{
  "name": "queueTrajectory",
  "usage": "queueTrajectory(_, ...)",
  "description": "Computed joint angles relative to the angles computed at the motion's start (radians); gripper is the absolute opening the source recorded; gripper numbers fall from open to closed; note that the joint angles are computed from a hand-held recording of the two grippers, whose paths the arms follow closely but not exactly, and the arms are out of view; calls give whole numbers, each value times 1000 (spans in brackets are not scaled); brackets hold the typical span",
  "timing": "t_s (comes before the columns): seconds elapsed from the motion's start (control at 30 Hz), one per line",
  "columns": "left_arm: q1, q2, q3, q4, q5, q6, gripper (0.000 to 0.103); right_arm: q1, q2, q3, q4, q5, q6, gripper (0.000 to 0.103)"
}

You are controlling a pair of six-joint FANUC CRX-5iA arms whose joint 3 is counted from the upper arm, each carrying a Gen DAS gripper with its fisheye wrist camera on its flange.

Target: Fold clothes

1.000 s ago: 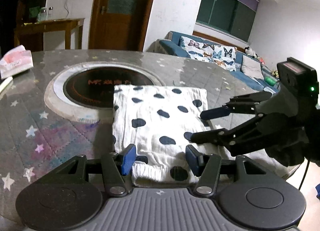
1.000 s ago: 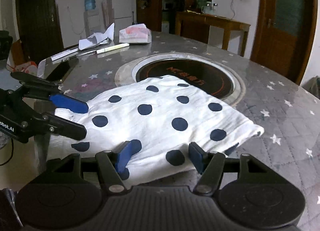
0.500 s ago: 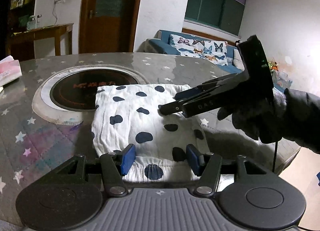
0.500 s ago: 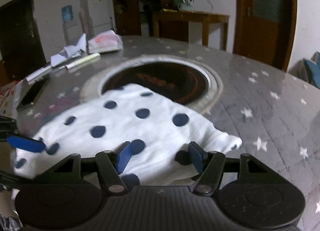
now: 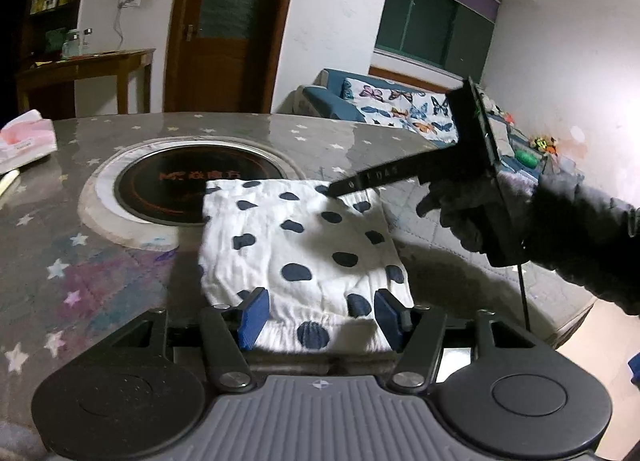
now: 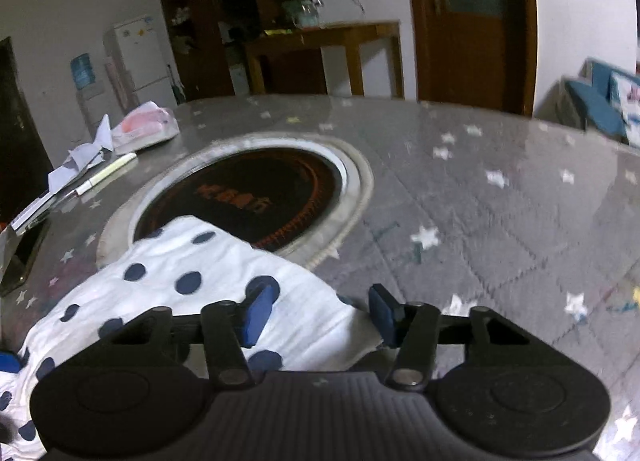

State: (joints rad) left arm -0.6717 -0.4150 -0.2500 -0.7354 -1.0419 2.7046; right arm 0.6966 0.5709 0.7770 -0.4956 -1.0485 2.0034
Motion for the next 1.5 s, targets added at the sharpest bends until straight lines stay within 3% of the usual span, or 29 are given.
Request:
queueTrajectory(0.2, -29, -54, -13, 14, -48, 34, 61, 2, -45, -69, 32, 24, 14, 29)
queueTrajectory(0.47, 8, -64, -43, 83, -44, 48, 61, 11, -137, -214, 127, 106, -6, 28)
queueTrajectory(0.73, 153, -106, -117, 200, 96, 67, 61, 30, -297, -463, 288, 247, -58, 28)
queueTrajectory(0.87, 239, -125, -160, 287, 178, 26, 61, 41, -371, -572, 363, 293, -114, 28)
queueTrajectory(1.07, 311, -154, -200, 363, 255, 17, 63, 48, -465, -691, 408, 324, -180, 28)
queueTrajectory(1.27, 364, -141, -214, 462, 290, -78, 64, 63, -542, -772, 432, 345, -201, 29)
queueTrajectory(1.4, 366, -126, -208, 475, 293, -90, 64, 80, -591, -797, 403, 366, -119, 32)
queueTrajectory(1.5, 371, -118, -201, 487, 278, -91, 64, 91, -612, -776, 317, 337, 31, 42)
